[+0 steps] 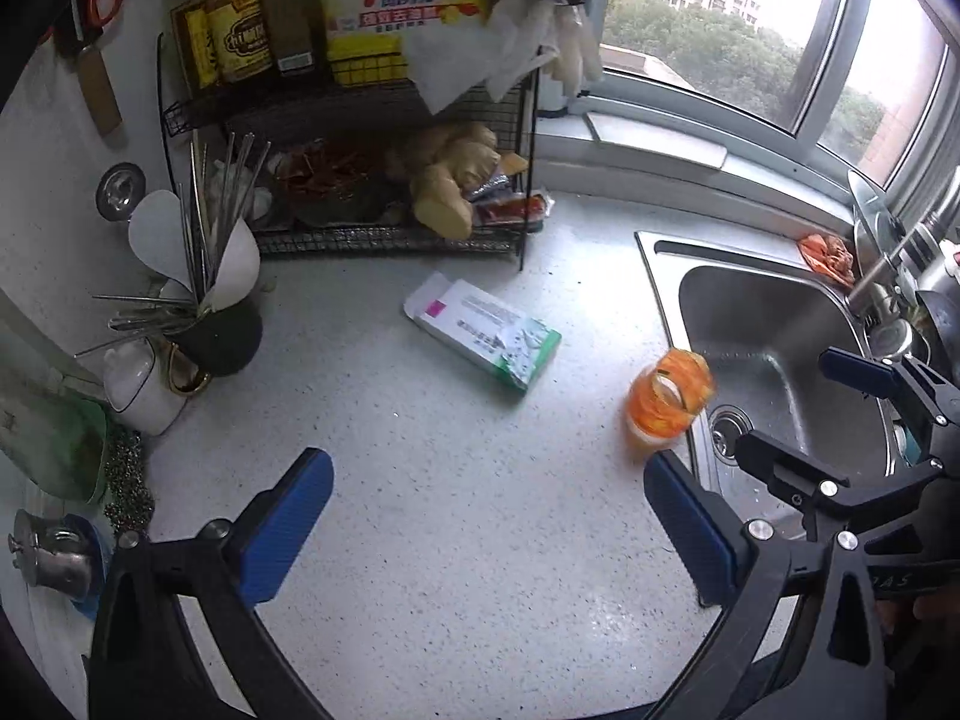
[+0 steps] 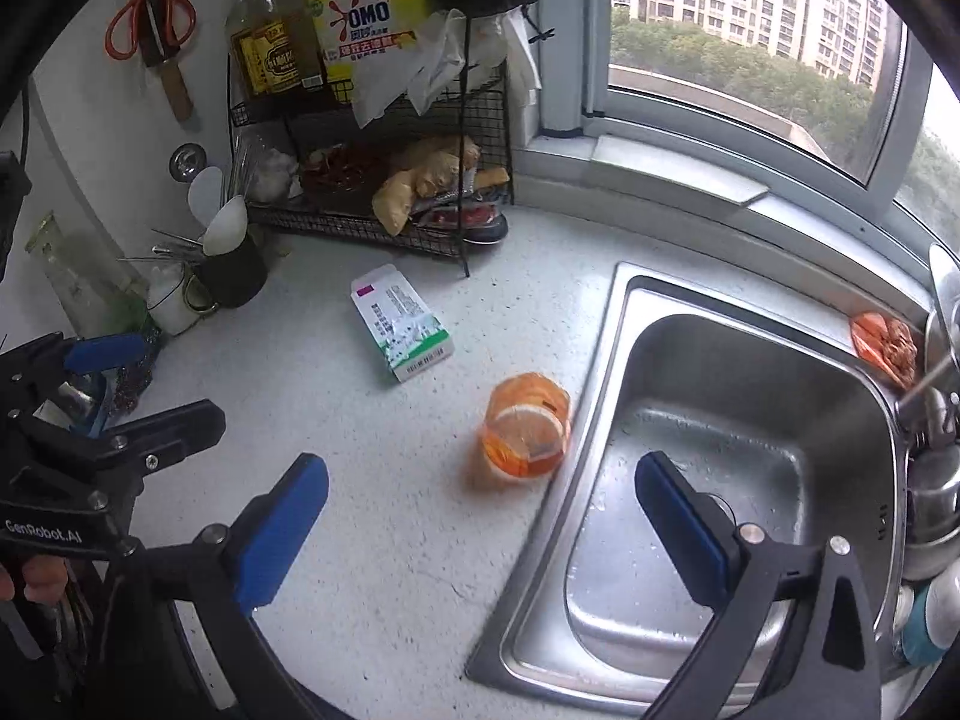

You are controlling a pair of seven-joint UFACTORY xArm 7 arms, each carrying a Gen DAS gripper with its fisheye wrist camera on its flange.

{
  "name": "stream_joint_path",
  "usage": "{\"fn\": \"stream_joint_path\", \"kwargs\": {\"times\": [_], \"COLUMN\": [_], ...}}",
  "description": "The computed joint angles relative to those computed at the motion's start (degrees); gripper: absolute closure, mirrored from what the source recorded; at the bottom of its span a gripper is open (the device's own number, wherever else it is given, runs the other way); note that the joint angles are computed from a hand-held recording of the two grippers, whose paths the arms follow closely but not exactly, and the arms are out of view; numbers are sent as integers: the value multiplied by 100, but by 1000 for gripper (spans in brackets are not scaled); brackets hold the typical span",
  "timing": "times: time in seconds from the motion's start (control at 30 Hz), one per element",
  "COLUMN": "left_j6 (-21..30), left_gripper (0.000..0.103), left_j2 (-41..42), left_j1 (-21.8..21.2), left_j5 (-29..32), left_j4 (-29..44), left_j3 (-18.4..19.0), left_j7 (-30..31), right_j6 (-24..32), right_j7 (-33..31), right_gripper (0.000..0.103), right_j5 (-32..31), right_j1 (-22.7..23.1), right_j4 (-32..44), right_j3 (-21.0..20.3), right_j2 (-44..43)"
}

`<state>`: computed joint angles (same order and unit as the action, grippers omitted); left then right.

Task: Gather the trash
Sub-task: 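Raise both tools back up toward the counter, then grasp the white-green medicine box with the right gripper and lift it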

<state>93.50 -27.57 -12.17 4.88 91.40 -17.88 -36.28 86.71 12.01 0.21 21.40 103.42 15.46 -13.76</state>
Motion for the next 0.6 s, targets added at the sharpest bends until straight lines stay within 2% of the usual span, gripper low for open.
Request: {"fn": "stream_joint_path", "kwargs": {"times": [0.2, 0.6], "left_j6": [-188, -449], "left_gripper": [0, 0], "left_j2": [9, -180], "left_j1": [150, 476], "left_j5": [-47, -256], "left_j4": [-323, -1317], "left_j3": [431, 956], "left_j7": [212, 432], "right_j6": [133, 610], "right_j7": [-178, -719], "right_gripper": [0, 0], "right_j5": [-194, -291], "right_j1": [252, 1056], "right_j4": [869, 2469], "right_j3": [75, -271], "right_j2": [1012, 2813]}}
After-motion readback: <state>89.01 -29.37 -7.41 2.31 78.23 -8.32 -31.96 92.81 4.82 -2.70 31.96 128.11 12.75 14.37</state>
